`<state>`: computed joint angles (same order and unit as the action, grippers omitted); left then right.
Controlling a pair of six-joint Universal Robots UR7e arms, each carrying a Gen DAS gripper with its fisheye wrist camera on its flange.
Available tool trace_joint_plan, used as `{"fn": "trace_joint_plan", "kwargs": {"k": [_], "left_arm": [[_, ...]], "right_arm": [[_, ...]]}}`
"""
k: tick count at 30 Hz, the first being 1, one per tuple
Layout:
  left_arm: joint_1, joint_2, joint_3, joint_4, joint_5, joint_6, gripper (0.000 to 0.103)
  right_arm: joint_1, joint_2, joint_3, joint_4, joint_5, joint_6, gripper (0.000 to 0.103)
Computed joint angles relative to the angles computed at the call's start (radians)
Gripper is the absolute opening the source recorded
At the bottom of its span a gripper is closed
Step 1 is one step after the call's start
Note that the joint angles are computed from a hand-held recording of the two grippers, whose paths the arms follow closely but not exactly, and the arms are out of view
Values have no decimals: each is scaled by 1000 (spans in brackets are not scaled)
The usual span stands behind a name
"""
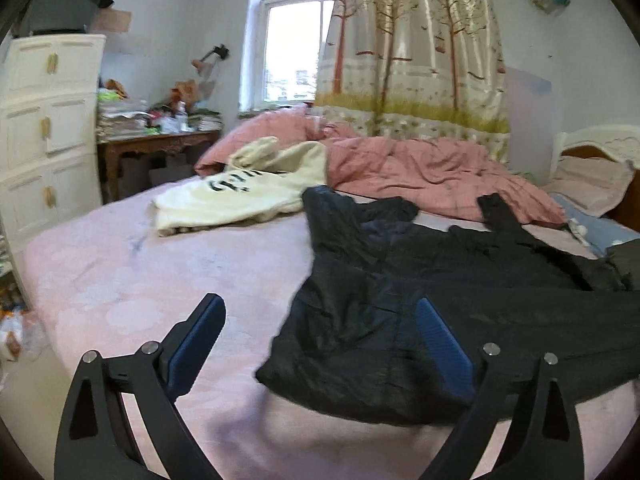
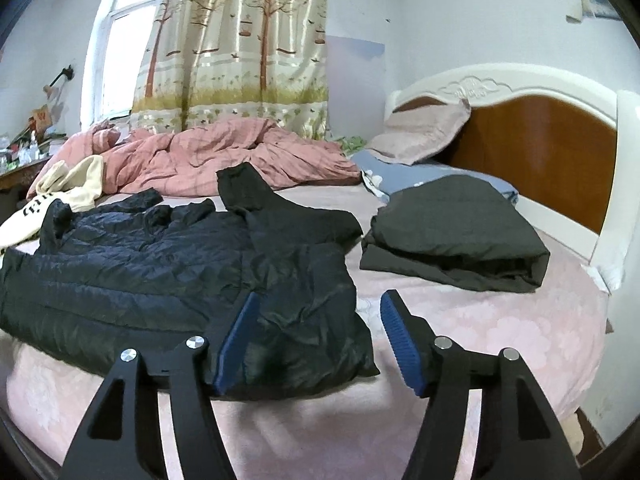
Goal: Fold large clothes
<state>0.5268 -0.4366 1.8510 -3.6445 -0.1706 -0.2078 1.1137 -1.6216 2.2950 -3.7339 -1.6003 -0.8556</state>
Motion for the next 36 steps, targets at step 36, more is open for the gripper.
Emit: {"fn": "trace_joint_plan", "kwargs": {"k": [36], "left_arm": [[192,173,-556,798,-272,-220,87]], "right_arm": [[339,684,-1008,748,-685,-47,59]]}}
